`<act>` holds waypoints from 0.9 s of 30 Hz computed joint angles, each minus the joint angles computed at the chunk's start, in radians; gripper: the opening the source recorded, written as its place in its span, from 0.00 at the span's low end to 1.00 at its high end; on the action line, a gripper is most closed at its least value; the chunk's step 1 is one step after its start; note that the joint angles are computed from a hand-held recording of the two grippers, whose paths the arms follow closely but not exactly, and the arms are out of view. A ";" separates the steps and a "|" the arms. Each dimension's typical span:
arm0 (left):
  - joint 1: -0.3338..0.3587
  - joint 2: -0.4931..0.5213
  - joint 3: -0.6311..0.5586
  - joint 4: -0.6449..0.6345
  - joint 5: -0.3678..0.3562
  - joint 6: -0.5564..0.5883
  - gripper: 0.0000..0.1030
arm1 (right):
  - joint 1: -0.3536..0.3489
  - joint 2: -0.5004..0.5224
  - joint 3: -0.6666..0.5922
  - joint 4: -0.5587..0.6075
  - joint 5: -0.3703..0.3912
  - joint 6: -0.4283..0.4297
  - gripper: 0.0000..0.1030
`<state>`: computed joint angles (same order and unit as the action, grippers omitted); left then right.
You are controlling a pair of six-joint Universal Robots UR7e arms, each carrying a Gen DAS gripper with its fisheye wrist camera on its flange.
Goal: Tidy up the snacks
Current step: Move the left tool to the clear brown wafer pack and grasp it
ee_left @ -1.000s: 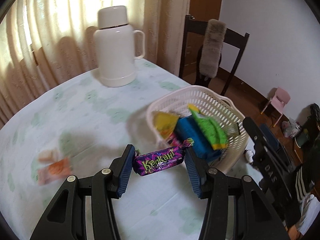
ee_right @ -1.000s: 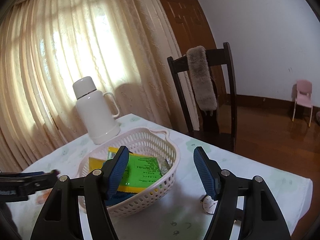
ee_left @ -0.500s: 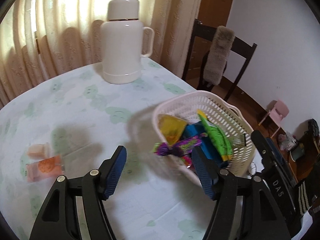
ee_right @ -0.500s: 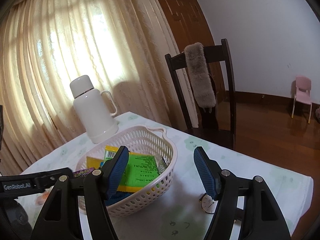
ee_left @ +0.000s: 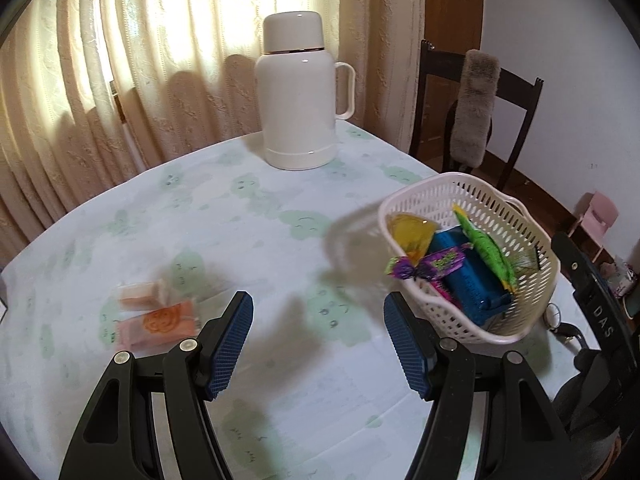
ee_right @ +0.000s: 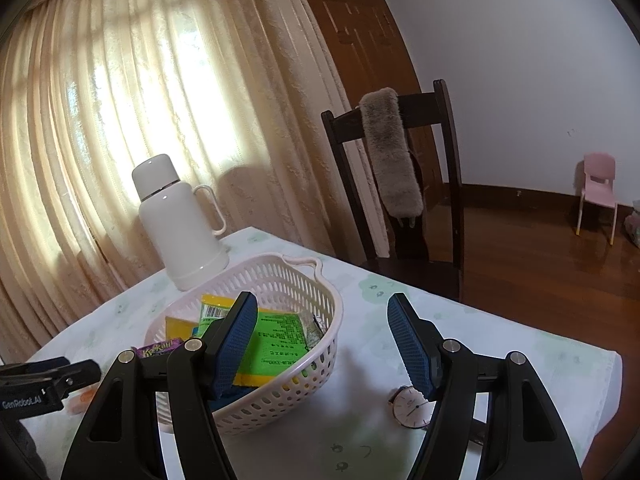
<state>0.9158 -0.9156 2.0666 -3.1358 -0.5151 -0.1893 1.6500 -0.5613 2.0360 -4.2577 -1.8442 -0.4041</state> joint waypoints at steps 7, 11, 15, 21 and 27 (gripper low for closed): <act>-0.002 -0.023 0.031 0.013 0.033 -0.023 0.63 | 0.006 0.005 -0.004 -0.012 -0.016 -0.006 0.67; 0.004 -0.039 0.042 0.033 0.038 -0.045 0.63 | 0.012 0.011 -0.008 -0.024 -0.027 -0.014 0.67; 0.012 -0.069 0.063 0.048 0.037 -0.064 0.64 | 0.019 0.021 -0.010 -0.051 -0.035 -0.033 0.67; 0.036 -0.140 0.101 0.074 0.038 -0.118 0.64 | 0.027 0.030 -0.013 -0.079 -0.040 -0.055 0.67; 0.082 -0.252 0.136 0.113 0.006 -0.203 0.63 | 0.032 0.032 -0.013 -0.085 -0.046 -0.061 0.67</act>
